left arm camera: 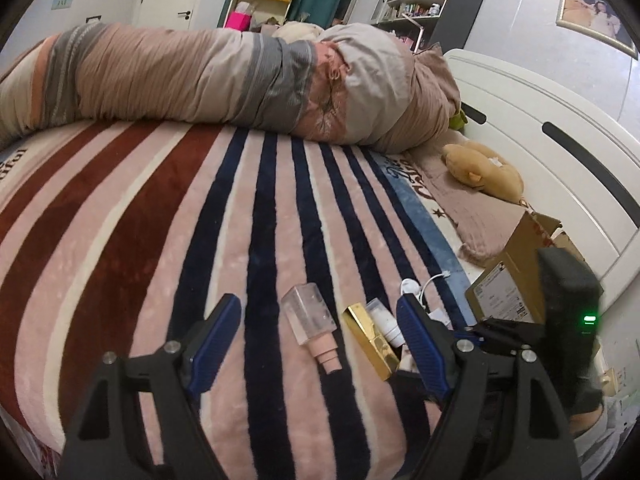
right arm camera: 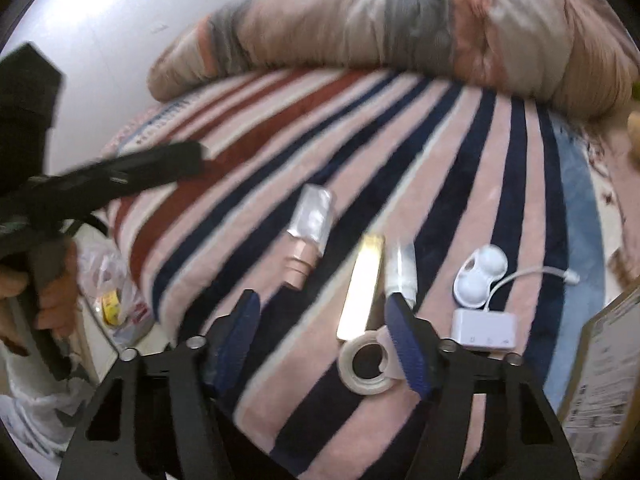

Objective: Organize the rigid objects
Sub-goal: 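Return the right gripper to the blanket and grasp the gold tube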

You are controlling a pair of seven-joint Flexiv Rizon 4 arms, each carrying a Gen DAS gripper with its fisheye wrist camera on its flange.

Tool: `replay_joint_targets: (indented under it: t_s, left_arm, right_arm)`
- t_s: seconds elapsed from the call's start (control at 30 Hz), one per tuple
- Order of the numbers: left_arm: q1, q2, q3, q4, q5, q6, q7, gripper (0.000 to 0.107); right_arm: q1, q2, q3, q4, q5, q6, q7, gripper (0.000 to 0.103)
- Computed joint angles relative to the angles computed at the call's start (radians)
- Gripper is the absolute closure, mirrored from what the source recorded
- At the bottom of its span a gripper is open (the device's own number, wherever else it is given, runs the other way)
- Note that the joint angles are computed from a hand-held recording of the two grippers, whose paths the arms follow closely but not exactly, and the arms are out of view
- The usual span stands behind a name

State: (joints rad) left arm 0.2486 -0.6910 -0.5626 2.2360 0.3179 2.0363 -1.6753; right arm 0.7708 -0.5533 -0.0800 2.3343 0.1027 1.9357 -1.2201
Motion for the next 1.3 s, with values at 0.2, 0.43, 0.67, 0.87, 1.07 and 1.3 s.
replay_joint_targets:
  t_s: [0.2,0.43,0.67,0.87,1.07,1.3]
  left_arm:
    - [-0.009,-0.041,0.006,-0.028,-0.026,-0.037,0.01,0.029]
    - [-0.038,-0.141,0.001,-0.101,-0.08,-0.104,0.054,0.037]
    - [-0.133,-0.214,0.03,-0.176,-0.171,-0.129,0.096,0.053]
    - [-0.274,-0.187,0.15,-0.215,-0.248,-0.131,0.108,0.076]
    - [-0.263,-0.174,0.149,-0.189,-0.232,-0.093,0.115,0.076]
    - [-0.232,-0.093,0.153,-0.113,-0.197,-0.036,0.088,0.076]
  right_arm:
    - [-0.143,-0.066,0.088,-0.072,-0.088,-0.048,0.042,0.07]
    - [-0.123,-0.113,0.04,-0.104,-0.116,-0.064,0.079,0.085]
    - [-0.161,-0.138,0.07,-0.104,-0.118,-0.015,0.073,0.088]
    - [-0.159,-0.155,0.077,-0.106,-0.107,0.01,0.072,0.088]
    - [-0.127,-0.153,0.06,-0.088,-0.081,0.051,0.048,0.089]
    - [-0.048,-0.114,0.026,-0.063,-0.008,0.104,-0.007,0.089]
